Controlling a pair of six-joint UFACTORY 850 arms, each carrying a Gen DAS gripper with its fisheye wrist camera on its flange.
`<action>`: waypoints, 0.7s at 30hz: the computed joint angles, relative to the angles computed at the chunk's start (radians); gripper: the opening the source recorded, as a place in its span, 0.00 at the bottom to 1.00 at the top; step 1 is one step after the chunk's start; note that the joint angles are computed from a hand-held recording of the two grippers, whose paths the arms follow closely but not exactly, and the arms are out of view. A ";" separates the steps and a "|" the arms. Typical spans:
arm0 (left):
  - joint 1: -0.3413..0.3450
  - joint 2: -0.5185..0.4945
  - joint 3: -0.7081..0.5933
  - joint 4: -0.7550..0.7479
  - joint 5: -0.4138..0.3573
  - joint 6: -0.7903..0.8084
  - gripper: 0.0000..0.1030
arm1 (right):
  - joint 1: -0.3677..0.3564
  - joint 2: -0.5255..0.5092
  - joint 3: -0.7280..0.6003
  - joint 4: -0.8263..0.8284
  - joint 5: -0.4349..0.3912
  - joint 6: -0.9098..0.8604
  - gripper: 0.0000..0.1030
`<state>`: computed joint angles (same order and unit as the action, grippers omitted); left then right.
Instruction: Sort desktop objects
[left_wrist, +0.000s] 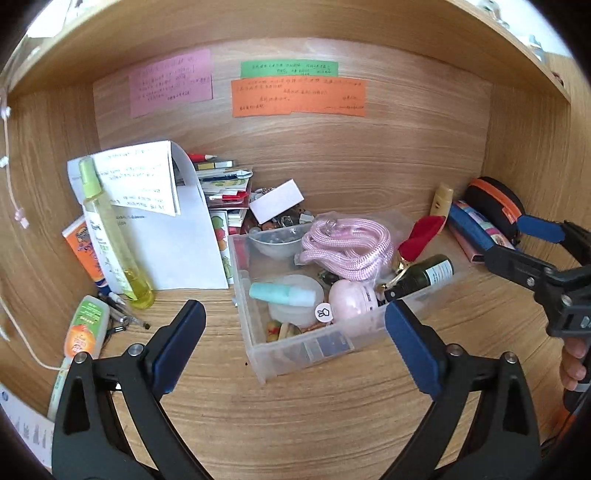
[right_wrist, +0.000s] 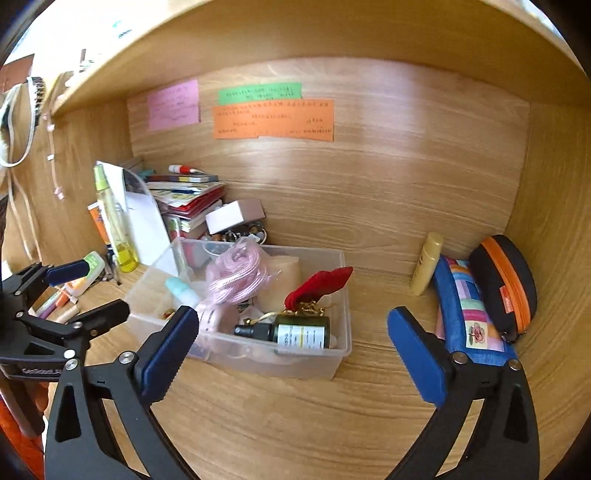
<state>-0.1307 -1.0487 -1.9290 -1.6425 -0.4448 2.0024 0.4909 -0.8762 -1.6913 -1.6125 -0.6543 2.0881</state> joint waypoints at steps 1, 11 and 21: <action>-0.001 0.013 0.024 -0.042 0.001 0.045 0.96 | 0.006 0.006 0.013 -0.013 -0.008 0.012 0.99; 0.004 0.055 0.103 -0.154 0.012 0.147 0.96 | 0.027 0.021 0.072 -0.066 0.004 0.099 0.99; 0.013 0.050 0.103 -0.184 0.009 0.163 0.96 | 0.040 -0.003 0.053 -0.031 -0.004 0.047 0.99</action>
<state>-0.1177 -0.9989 -1.8256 -1.8269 -0.4353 2.1658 0.5312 -0.8795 -1.6380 -1.6431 -0.6583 2.1354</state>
